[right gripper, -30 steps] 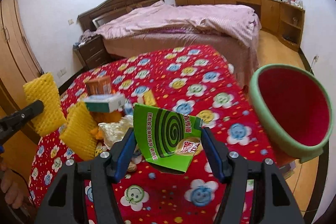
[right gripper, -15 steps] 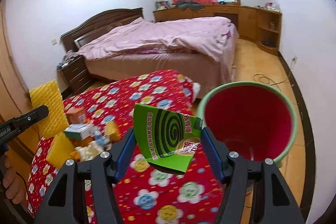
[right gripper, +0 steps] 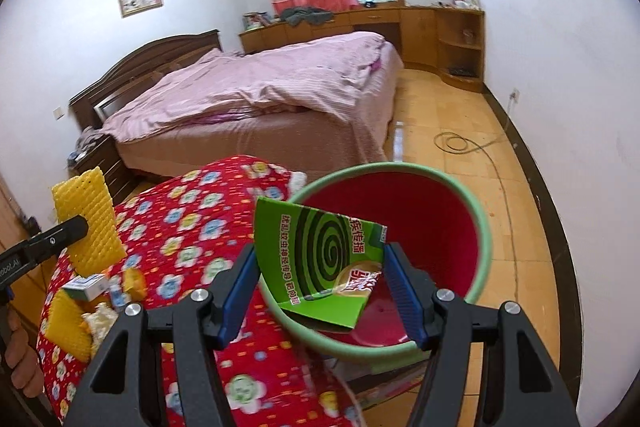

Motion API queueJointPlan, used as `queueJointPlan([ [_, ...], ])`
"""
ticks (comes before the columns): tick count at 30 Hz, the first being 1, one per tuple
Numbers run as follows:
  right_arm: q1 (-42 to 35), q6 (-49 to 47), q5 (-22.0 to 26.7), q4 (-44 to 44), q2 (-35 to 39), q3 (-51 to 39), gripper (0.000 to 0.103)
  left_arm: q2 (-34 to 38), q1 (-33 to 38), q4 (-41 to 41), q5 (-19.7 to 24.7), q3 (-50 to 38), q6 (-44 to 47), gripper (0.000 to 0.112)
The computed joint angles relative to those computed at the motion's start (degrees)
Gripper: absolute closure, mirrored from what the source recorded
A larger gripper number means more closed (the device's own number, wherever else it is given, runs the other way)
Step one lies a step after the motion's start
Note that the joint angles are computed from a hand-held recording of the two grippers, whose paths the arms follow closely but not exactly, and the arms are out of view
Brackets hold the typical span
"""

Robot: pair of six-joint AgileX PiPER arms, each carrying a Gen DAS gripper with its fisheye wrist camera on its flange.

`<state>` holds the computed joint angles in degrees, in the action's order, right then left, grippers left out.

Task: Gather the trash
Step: 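Open the right tool over the red bucket while the left tool drops the yellow net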

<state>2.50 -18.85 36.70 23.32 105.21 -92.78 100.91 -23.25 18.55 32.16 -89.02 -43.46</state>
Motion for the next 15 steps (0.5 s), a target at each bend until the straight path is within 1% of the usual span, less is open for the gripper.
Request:
queueJointPlan([
  [3,-2.01,-0.22,0.73,0.46,2.66,-2.03,0.037,5.7,-0.84,-3.42,1.31,-6.26,3.37,0.101],
  [8,-5.12,-0.18,2.55,0.8,8.09,-6.7,0.037,15.69,-2.67,-6.97,5.46,-18.41,7.68,0.101],
  [12,-6.5,0.5,3.86,0.17,11.73,-10.28,0.037,23.76,-3.28,-11.26,9.72,-28.76,11.28,0.101],
  [15,-7.32,0.49,4.46,-0.33,13.93,-12.48,0.037,28.14,-2.92,-15.79,12.53,-34.91,15.15,0.101],
])
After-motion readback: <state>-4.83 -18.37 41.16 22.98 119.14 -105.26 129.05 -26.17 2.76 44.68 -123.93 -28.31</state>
